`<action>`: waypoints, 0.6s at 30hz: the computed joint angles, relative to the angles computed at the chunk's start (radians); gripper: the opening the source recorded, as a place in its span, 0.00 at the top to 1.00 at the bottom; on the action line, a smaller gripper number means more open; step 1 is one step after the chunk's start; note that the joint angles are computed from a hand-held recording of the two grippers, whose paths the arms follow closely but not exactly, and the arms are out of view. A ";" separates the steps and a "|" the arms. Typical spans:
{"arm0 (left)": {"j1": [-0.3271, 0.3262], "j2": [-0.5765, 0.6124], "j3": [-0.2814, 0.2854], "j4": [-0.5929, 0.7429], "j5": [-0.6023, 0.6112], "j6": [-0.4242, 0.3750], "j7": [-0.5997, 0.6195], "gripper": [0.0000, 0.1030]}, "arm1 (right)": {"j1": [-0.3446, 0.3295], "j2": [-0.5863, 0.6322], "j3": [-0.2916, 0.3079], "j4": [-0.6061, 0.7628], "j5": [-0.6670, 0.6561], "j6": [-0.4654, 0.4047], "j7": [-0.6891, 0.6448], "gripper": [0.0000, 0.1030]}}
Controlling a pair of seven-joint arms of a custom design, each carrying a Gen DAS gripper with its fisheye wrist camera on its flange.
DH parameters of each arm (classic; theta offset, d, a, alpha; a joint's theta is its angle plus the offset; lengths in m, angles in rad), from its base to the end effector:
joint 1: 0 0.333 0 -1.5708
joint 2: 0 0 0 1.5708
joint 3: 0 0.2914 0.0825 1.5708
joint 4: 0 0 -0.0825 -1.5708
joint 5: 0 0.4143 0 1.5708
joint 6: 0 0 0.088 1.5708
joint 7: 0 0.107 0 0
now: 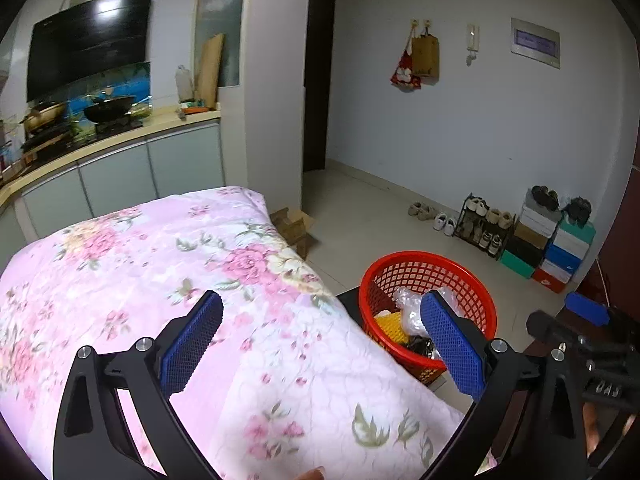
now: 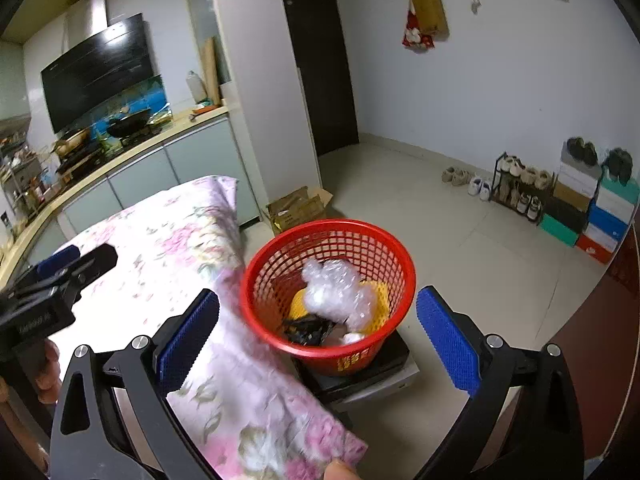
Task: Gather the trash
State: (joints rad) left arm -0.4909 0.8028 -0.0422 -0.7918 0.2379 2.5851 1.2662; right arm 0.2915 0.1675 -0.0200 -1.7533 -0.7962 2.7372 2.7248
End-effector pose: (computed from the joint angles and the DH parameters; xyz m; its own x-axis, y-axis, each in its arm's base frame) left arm 0.7135 -0.4056 0.5635 -0.3523 -0.9346 0.0489 -0.5172 0.1509 -0.8424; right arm 0.6490 0.2103 0.5218 -0.1868 -0.9702 -0.1542 -0.5455 0.2330 -0.8051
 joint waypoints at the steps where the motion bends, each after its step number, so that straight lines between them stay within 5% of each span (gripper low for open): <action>1: -0.008 -0.044 0.020 -0.069 0.018 0.026 -0.034 0.07 | 0.005 -0.008 -0.001 -0.009 -0.016 -0.001 0.013 0.07; 3: -0.035 -0.123 0.066 -0.190 0.079 0.058 -0.115 0.07 | 0.015 -0.022 0.003 -0.025 -0.044 -0.008 0.040 0.07; 11: -0.058 -0.315 0.103 -0.475 0.274 0.149 -0.319 0.07 | 0.025 -0.070 0.033 -0.085 -0.129 -0.025 0.108 0.07; 18: -0.031 -0.419 0.066 -0.610 0.409 0.142 -0.436 0.07 | 0.024 -0.096 0.054 -0.120 -0.157 0.008 0.118 0.07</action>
